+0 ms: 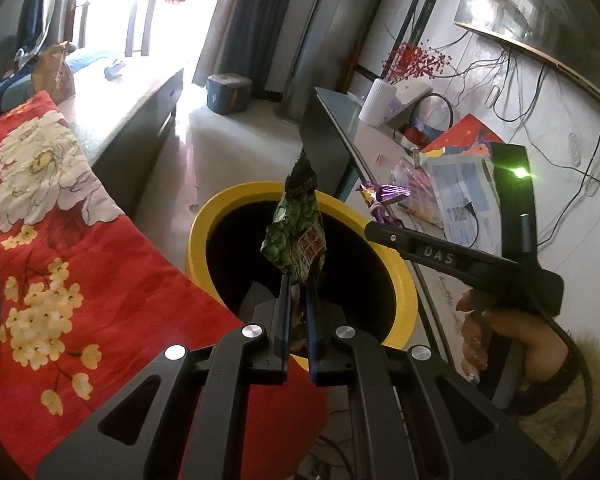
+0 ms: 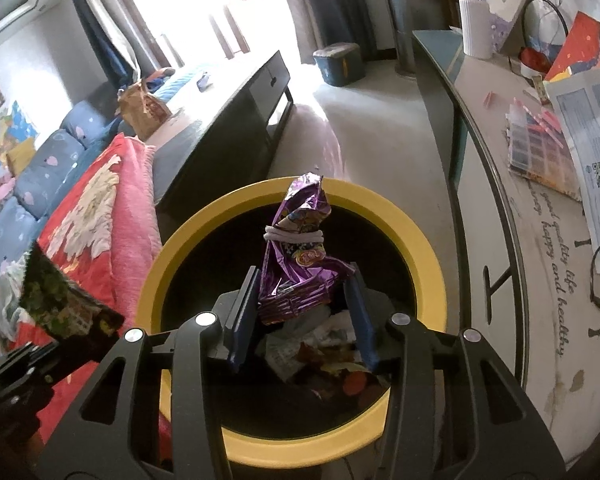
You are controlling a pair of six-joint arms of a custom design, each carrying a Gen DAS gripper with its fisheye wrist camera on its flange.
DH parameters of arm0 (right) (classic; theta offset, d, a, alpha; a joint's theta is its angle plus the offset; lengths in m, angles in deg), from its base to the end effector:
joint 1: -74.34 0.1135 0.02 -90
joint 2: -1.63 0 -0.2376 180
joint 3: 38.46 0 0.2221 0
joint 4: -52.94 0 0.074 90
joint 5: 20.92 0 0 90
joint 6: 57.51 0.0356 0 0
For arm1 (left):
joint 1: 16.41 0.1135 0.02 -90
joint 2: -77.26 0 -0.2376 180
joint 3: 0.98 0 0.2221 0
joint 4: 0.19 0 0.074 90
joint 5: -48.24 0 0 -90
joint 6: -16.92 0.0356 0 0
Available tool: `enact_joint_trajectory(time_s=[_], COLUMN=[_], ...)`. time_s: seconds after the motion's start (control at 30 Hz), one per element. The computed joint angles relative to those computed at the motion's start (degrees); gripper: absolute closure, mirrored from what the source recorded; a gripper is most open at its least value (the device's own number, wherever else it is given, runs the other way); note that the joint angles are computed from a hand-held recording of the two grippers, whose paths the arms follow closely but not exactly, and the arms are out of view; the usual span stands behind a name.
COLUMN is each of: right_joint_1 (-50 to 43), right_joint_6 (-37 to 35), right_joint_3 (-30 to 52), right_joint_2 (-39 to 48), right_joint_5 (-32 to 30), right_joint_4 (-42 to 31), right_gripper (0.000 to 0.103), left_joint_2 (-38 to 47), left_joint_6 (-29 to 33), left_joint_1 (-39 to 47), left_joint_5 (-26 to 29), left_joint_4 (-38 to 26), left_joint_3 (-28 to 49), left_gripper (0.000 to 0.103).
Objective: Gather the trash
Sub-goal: 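Open the left tool to drop the green bag while the right tool drops the purple wrapper, then move both open tools back over the white tassel and blue cloth on the bedspread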
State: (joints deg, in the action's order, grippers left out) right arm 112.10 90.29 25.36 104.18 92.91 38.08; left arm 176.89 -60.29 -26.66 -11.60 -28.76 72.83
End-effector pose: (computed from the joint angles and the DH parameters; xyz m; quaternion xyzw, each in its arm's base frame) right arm 0.2524 0.1773 0.1207 0.2252 0.9041 0.0946 0.3507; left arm 0.3124 -0.0747 0.1658 0.2615 0.8849 -0.2411 0.3007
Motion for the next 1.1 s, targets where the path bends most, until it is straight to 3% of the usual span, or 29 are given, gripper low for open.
enact_joint_trajectory(time_s=[0.03, 0.07, 0.17, 0.23, 0.3, 0.37, 0.7, 1.1], right_joint_1=[-0.2, -0.4, 0.0, 0.4, 1.1, 1.4, 6.8, 12.6], right_joint_6=[0.2, 0.7, 2.2, 3.1, 3.3, 3.0, -1.4, -7.6], right_joint_3=[0.0, -0.1, -0.7, -0.7, -0.5, 0.3, 8.5, 22.3], right_joint_2=[-0.1, -0.4, -1.5, -2.3, -2.7, -2.7, -0.1, 7.1], right_joint_5=[-0.5, -0.5, 1.4, 2.8, 3.9, 4.4, 8.8, 8.5], right_joint_4=[-0.2, -0.6, -1.3, -2.3, -2.7, -3.1, -6.5, -9.8], right_gripper=[0.064, 0.054, 0.045, 0.041, 0.038, 0.038, 0.033, 0.03], left_joint_2=[0.7, 1.4, 1.5, 0.8, -0.4, -1.5, -5.2, -7.1], left_joint_6=[-0.1, -0.4, -2.0, -2.1, -2.3, -2.9, -3.8, -3.0], left_joint_1=[-0.2, -0.2, 0.7, 1.9, 2.6, 4.0, 9.9, 20.5], left_joint_5=[-0.1, 0.0, 0.5, 2.0, 1.8, 2.3, 0.7, 2.1], left_joint_4=[-0.6, -1.2, 0.0, 0.8, 1.7, 2.8, 5.5, 6.9], left_joint_3=[0.8, 1.7, 1.8, 1.2, 0.2, -0.7, -2.7, -2.5], left_gripper=[0.095, 0.086, 0.036, 0.035, 0.021, 0.015, 0.014, 0.011])
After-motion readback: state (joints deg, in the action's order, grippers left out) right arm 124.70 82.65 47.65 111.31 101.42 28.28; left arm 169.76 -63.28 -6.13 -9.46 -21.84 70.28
